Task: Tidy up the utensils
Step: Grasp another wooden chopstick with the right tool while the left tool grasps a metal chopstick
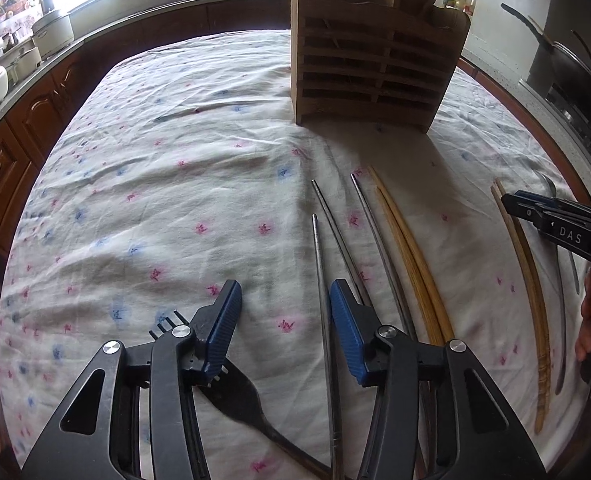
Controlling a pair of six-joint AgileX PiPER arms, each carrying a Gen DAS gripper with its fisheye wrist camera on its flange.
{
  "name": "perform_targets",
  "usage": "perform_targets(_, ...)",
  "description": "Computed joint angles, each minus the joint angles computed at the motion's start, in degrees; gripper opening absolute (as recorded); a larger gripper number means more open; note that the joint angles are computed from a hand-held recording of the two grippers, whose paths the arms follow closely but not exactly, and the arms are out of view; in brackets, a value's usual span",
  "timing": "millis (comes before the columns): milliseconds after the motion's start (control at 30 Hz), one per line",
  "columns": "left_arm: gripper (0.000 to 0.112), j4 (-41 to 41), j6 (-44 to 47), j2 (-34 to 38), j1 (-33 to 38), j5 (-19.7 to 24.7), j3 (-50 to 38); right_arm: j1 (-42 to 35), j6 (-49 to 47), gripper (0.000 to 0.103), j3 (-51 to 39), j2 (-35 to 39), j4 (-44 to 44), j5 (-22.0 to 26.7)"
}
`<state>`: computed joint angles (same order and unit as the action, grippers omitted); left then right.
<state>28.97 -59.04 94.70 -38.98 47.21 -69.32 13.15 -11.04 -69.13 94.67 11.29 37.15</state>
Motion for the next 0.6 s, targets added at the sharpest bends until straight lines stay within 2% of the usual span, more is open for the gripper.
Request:
perform_targets(100,0.044,-0.5,1.7,1.2,0.7,0.2,-1.5,0.1,0.4,0.033,-1.9,1.3,-0.2,1.0)
perform_targets(200,0.034,-0.4,3.0,2.5,1.2,0.4,-3.1,1.4,1.7,0.034,-4.6,3.1,-2.8,2.4)
perform_targets(267,0.023,-0.6,4.3,3.5,1.4,0.7,-4.5,2.1,2.1,0.033,-5.4,3.8,-4.0,2.5)
perform_targets(367,0.007,-0.8,5.9,5.1,1.1,1.4,-6.8,2.3,1.6,0.022,-4.1,3.5,-3.7,0.2)
perform_targets(400,0.007,-0.5,5.6,5.4,0.9,1.9,-7.3,2.0,0.1,0.009,-3.7,3.2,-2.1,-0.2)
perform_targets(467,0.005,-1.5,5.3,4.1,1.7,0.2,-6.0,0.7,-2.6,0.007,-3.5,3.0,2.4,0.3)
perform_targets(600,0.004,-4.2,4.0,-2.7,3.5,-6.6,0.6,-2.8,-10.3,0.006,-0.3,-0.2,13.2,0.7)
